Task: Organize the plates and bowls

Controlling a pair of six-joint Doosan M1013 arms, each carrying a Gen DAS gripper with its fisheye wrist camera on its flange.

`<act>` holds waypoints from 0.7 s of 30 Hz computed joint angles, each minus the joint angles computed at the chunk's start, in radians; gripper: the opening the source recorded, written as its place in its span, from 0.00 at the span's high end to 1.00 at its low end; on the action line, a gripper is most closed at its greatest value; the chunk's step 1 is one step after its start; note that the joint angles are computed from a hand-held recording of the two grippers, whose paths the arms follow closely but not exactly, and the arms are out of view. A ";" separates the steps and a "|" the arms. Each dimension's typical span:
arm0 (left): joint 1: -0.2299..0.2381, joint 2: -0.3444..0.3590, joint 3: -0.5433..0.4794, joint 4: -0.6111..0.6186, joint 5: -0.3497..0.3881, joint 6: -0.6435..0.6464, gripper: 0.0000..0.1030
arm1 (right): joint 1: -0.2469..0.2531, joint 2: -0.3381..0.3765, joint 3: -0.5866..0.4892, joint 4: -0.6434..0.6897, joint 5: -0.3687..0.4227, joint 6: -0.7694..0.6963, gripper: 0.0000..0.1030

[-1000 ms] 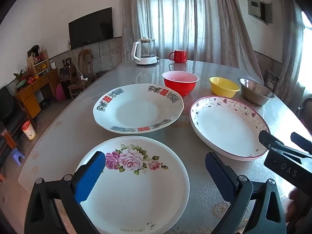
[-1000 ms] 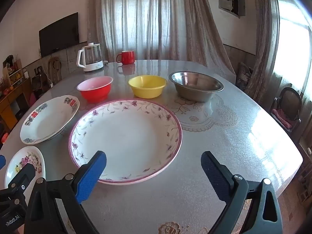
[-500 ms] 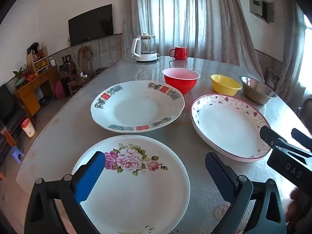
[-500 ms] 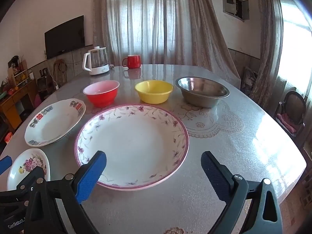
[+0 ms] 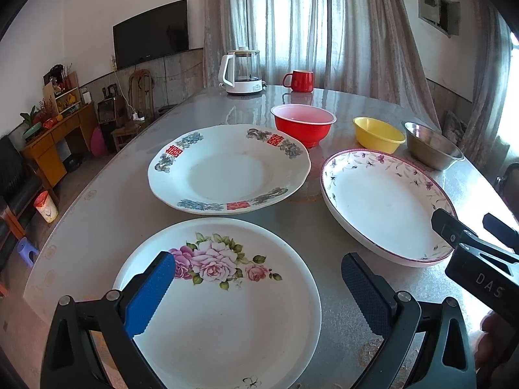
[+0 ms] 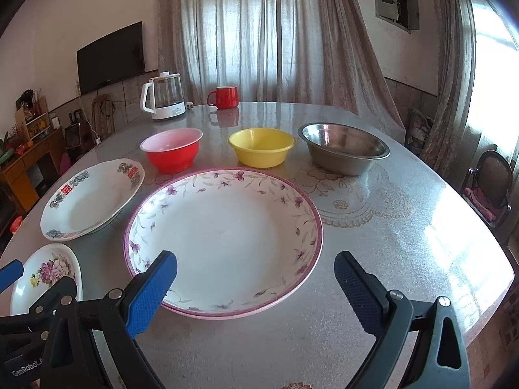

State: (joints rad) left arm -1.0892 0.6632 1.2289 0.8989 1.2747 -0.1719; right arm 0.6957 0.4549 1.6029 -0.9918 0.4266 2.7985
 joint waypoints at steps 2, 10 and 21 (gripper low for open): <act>0.000 0.001 -0.001 0.000 0.002 0.000 0.00 | 0.000 0.001 0.000 -0.006 0.000 0.006 0.03; 0.001 0.003 -0.005 0.000 0.010 0.003 0.00 | -0.004 0.003 -0.005 0.022 -0.006 -0.018 0.03; -0.001 0.001 -0.001 0.003 0.010 0.002 0.00 | -0.004 -0.001 0.001 0.011 -0.010 -0.006 0.03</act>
State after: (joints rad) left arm -1.0897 0.6642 1.2283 0.9018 1.2848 -0.1704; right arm 0.6918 0.4540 1.6034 -0.9805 0.4167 2.7924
